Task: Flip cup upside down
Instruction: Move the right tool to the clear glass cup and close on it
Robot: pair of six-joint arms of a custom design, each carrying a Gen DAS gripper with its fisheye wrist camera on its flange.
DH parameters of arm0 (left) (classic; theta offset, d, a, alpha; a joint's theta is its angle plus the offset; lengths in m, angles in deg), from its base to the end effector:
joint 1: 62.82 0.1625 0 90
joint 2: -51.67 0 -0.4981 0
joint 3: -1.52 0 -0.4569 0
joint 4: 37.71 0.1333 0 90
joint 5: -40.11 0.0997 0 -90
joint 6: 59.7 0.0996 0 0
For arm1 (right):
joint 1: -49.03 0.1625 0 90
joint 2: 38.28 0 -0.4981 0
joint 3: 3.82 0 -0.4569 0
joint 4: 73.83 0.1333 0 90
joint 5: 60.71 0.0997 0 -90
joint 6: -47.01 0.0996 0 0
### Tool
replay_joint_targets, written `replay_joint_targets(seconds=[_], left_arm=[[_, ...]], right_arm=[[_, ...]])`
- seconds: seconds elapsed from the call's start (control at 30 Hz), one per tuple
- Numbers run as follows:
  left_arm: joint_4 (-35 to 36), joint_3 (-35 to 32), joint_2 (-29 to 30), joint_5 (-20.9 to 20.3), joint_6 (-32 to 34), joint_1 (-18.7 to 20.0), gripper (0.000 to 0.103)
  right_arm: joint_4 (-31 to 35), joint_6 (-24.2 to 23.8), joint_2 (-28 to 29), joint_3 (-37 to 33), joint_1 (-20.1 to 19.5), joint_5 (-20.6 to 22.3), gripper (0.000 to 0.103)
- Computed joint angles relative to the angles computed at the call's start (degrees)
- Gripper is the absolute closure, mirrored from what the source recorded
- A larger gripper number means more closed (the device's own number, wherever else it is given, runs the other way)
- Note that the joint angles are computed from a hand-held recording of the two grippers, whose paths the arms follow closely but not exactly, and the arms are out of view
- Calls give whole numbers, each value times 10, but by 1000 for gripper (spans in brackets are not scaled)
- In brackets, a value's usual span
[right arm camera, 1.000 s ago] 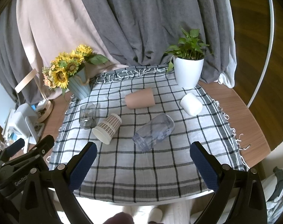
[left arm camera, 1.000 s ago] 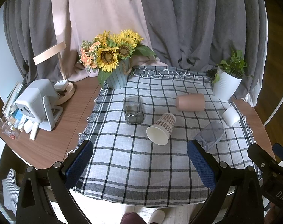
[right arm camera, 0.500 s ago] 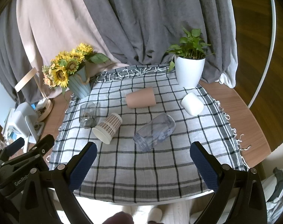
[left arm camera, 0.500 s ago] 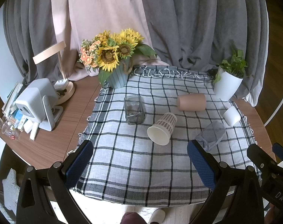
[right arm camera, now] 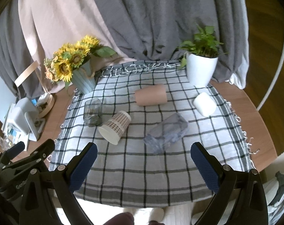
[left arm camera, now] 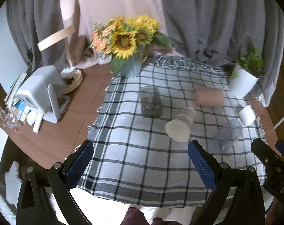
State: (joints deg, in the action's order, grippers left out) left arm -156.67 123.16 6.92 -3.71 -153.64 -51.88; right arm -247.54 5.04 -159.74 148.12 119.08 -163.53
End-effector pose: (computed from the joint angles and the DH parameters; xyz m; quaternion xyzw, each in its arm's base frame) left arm -0.4255 -0.2912 -0.0520 0.0491 0.8541 -0.3349 0.3948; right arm 0.0120 -0.2929 0.3774 0.1206 -0.8816 0.3304 0.3146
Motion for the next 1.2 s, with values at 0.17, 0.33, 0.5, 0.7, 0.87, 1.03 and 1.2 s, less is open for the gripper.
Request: replay_joint_targets(seconds=[0.17, 0.33, 0.5, 0.7, 0.87, 1.03, 1.2], left_arm=[[-9, 22, -23, -9, -3, 30, 0], [-23, 41, -41, -8, 19, 64, 0], [-47, 54, -54, 3, 64, 107, 0], [-73, 54, -56, 16, 128, 171, 0], [-101, 53, -54, 25, 169, 219, 0], [-128, 46, -46, 26, 215, 262, 0], [-156, 36, -35, 24, 252, 295, 0]], right_arm=[[-55, 23, 96, -9, 63, -54, 2], [-98, 41, 188, -21, 113, -94, 2], [-105, 65, 271, -46, 150, -123, 2], [-125, 90, 380, -89, 173, -145, 2], [-149, 102, 465, -128, 185, -167, 2], [-132, 118, 528, -171, 183, -179, 7], [-123, 126, 571, -201, 185, -204, 8]])
